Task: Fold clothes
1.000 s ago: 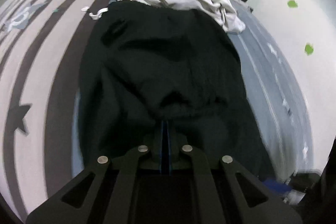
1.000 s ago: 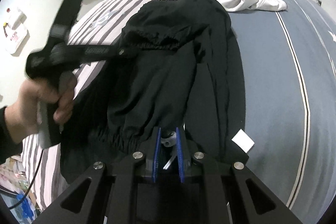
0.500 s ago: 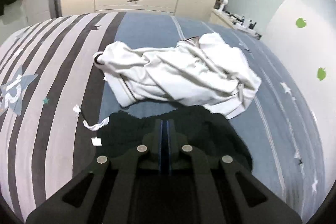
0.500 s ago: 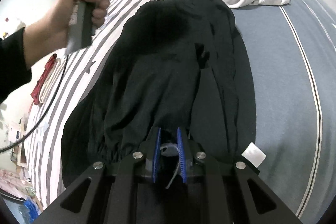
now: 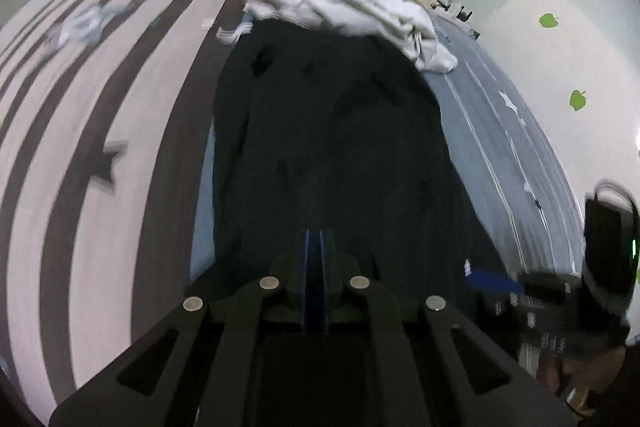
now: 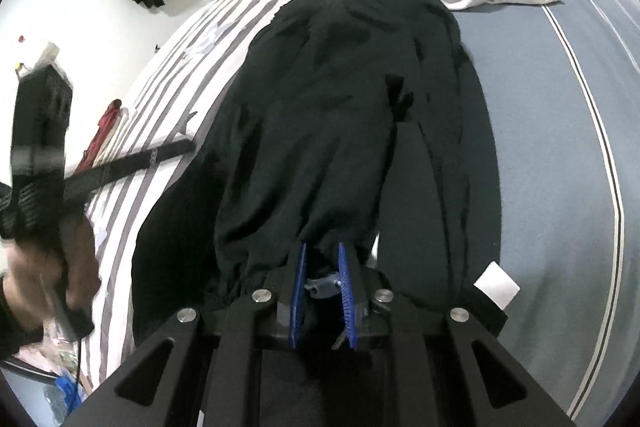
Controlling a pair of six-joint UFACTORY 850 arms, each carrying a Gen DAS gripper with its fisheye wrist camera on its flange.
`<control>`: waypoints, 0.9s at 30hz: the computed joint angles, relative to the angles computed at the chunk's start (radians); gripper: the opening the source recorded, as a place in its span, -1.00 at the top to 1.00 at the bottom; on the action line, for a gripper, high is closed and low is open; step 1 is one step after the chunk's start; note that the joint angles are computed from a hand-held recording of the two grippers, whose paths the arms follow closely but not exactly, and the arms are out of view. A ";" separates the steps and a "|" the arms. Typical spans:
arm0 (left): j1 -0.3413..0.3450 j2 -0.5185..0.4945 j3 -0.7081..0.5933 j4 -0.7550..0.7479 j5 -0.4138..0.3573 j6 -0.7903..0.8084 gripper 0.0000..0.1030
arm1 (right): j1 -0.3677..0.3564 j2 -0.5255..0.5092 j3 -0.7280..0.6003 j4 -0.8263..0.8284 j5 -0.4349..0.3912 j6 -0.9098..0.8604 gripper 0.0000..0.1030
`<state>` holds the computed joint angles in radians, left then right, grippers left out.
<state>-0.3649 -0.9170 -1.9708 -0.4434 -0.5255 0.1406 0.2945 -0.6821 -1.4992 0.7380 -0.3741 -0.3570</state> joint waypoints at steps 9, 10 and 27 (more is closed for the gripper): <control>0.000 0.098 0.164 -0.093 0.077 0.022 0.90 | -0.027 -0.092 -0.162 0.143 -0.023 -0.062 1.00; 0.002 0.102 0.166 -0.101 0.088 0.024 0.90 | -0.034 -0.116 -0.209 0.137 -0.028 -0.044 1.00; -0.052 0.161 0.296 -0.106 0.053 0.010 0.08 | -0.015 -0.172 -0.315 -0.652 -0.001 0.538 0.73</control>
<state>-0.4165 -0.7560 -1.6753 -0.5492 -0.4725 0.1507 0.2791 -0.8542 -1.8145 0.0864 -0.3752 0.1813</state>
